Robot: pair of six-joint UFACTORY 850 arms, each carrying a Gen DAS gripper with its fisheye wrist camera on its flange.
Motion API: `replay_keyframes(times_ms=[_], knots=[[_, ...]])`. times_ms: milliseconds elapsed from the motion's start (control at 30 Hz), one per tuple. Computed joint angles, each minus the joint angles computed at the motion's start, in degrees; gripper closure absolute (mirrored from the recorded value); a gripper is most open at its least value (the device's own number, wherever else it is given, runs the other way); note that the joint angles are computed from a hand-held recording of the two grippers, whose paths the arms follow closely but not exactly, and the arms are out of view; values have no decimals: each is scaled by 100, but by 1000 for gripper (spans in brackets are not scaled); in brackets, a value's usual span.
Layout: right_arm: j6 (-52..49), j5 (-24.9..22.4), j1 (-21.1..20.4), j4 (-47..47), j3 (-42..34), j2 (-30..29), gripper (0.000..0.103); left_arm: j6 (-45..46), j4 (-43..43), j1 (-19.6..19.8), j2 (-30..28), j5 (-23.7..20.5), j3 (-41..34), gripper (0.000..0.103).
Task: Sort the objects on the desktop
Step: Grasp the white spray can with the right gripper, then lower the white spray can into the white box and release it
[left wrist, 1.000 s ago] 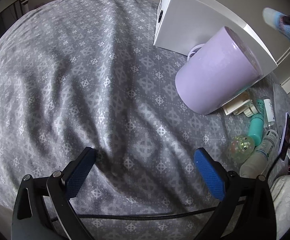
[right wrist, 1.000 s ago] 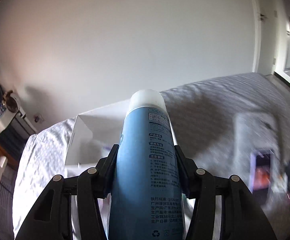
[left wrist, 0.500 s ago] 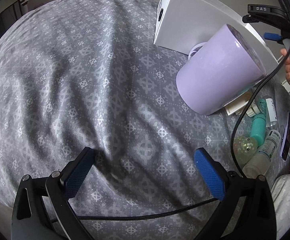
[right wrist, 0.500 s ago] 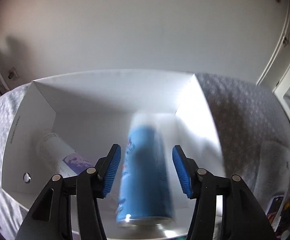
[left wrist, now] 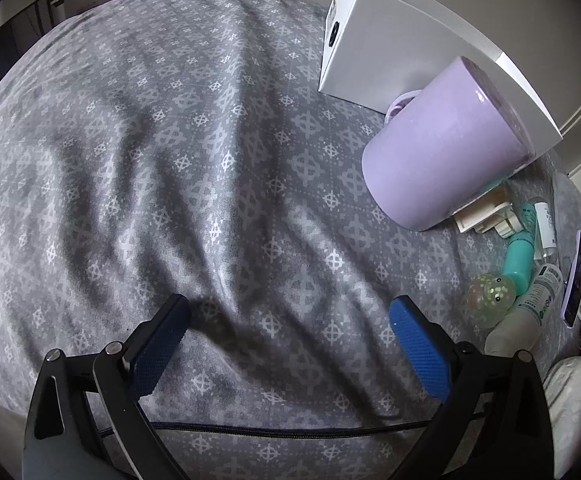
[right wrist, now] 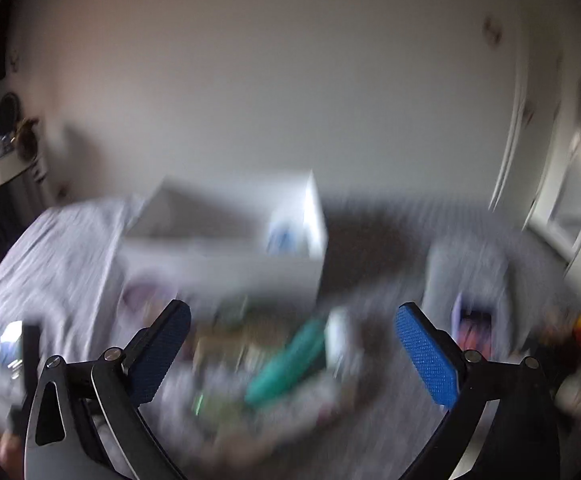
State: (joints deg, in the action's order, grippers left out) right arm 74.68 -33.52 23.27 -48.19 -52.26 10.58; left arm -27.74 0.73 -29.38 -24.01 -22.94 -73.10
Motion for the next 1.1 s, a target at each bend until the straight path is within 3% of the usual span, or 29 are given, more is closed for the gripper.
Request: replay_keyframes(times_ms=[100, 167, 233, 400, 467, 500, 567, 667, 800, 967, 1100], knots=[[-199, 9, -434, 1656, 311, 1, 2, -30, 115, -21, -6, -95, -50, 3], [-122, 273, -651, 2287, 476, -88, 17, -129, 200, -39, 9, -122, -34, 3], [-686, 364, -739, 2910, 376, -298, 20, -276, 304, -84, -20, -166, -65, 3], [-1500, 543, -1032, 3853, -76, -1160, 24, -591, 725, -198, -51, -319, -113, 3], [-1985, 475, -1192, 4531, -173, -1546, 37, -659, 822, -234, -48, -360, -116, 3], [-1927, 567, -1225, 4538, -126, -1565, 37, -668, 828, -243, -43, -366, -113, 3], [-1620, 558, -1124, 4083, -87, -1460, 47, -671, 802, -250, -37, -358, -105, 3], [-2021, 740, -1124, 4328, 216, -1063, 59, -689, 775, -264, -52, -360, -124, 2], [-2345, 1008, -1148, 4782, 682, -342, 60, -661, 756, -304, -65, -365, -147, 2], [-1736, 1141, -997, 3701, 647, 223, 60, -580, 621, -322, -17, -297, -101, 2], [-939, 1055, -929, 2410, 15, 38, 60, -586, 555, -335, 9, -268, -77, 2]])
